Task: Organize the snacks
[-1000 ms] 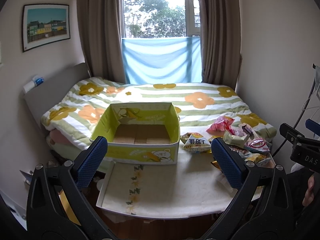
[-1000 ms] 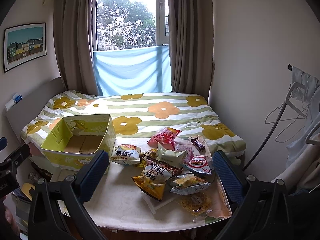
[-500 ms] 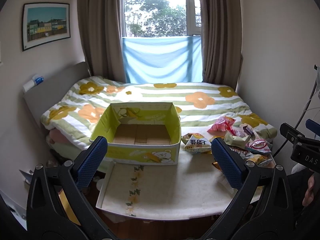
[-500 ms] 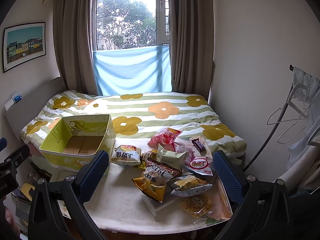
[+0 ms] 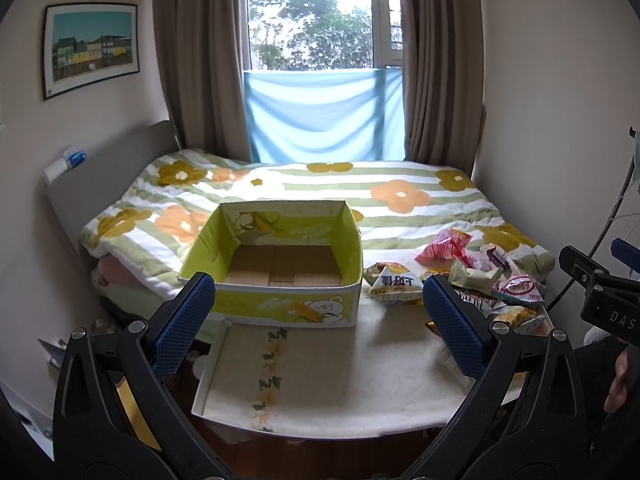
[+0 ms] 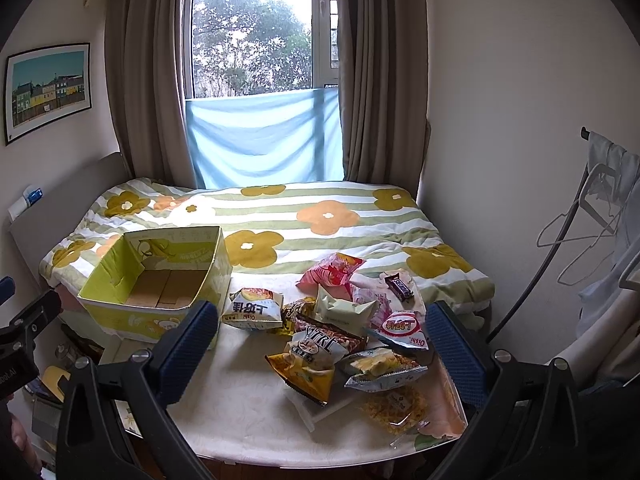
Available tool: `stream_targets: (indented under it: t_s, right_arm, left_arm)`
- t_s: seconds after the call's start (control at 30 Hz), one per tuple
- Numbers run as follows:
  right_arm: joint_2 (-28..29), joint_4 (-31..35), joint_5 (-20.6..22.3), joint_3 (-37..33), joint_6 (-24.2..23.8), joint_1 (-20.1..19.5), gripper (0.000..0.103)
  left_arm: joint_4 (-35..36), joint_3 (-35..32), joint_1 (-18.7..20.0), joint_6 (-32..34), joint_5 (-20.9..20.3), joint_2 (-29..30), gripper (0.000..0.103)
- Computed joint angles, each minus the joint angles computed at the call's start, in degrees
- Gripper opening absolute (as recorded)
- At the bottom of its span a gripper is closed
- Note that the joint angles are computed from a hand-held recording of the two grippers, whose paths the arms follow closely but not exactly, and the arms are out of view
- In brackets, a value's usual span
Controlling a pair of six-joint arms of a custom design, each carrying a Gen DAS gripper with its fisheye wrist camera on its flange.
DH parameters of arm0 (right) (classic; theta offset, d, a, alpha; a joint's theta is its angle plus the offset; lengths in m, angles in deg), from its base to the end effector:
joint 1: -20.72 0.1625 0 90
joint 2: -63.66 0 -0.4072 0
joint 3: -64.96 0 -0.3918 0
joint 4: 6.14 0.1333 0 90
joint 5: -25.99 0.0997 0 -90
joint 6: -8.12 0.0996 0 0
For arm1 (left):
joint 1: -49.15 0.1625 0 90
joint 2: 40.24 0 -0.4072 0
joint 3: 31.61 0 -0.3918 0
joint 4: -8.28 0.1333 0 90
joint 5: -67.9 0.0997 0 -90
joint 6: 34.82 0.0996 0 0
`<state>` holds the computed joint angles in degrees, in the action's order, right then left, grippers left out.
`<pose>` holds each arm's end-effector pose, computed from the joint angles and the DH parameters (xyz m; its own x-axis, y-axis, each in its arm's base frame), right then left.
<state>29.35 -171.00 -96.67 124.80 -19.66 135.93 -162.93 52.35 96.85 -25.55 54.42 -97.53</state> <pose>0.4206 -0.7066 0.2441 -0.6988 -0.2644 0.6647 -0.6819 0.5271 -0.5071 -0.2651 -0.6334 0.3970 -0.6334 -0.3542 -0.6880 0.4990 0.4926 -0.7130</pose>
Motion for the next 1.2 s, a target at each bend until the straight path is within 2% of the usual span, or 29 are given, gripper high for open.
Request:
stream_targets:
  t_s: [0.6, 0.67, 0.77, 0.83, 0.9, 1.2]
  right_arm:
    - [0.10, 0.06, 0.05, -0.09, 0.07, -0.04, 0.103]
    - [0.16, 0.32, -0.08, -0.29, 0.22, 0.00, 0.103]
    - [0.54, 0.03, -0.80, 0.04, 1.07, -0.07, 0.103]
    - [0.56, 0.55, -1.63, 0.58, 2.31, -0.31, 0.103]
    - [0.20, 1.83, -2.36, 1.57, 4.73, -0.76, 0.103]
    - [-2.22, 6.60, -6.62, 5.73, 14.66, -3.10, 0.103]
  left_arm:
    - [0.17, 1.25, -0.37, -1.22, 0.15, -0.98, 0.103]
    - [2.10, 1.47, -0.25, -2.67, -0.07, -1.46, 0.103]
    - [11.73, 1.71, 0.38, -9.74, -0.89, -3.04, 0.103]
    - [20.45, 1.29, 1.19, -15.68, -2.57, -4.02, 0.103]
    - [25.89, 0.57, 2.11, -18.48, -4.88, -4.44, 0.103]
    - [31.77, -5.39, 7.05, -15.57, -18.70, -0.23, 0.103]
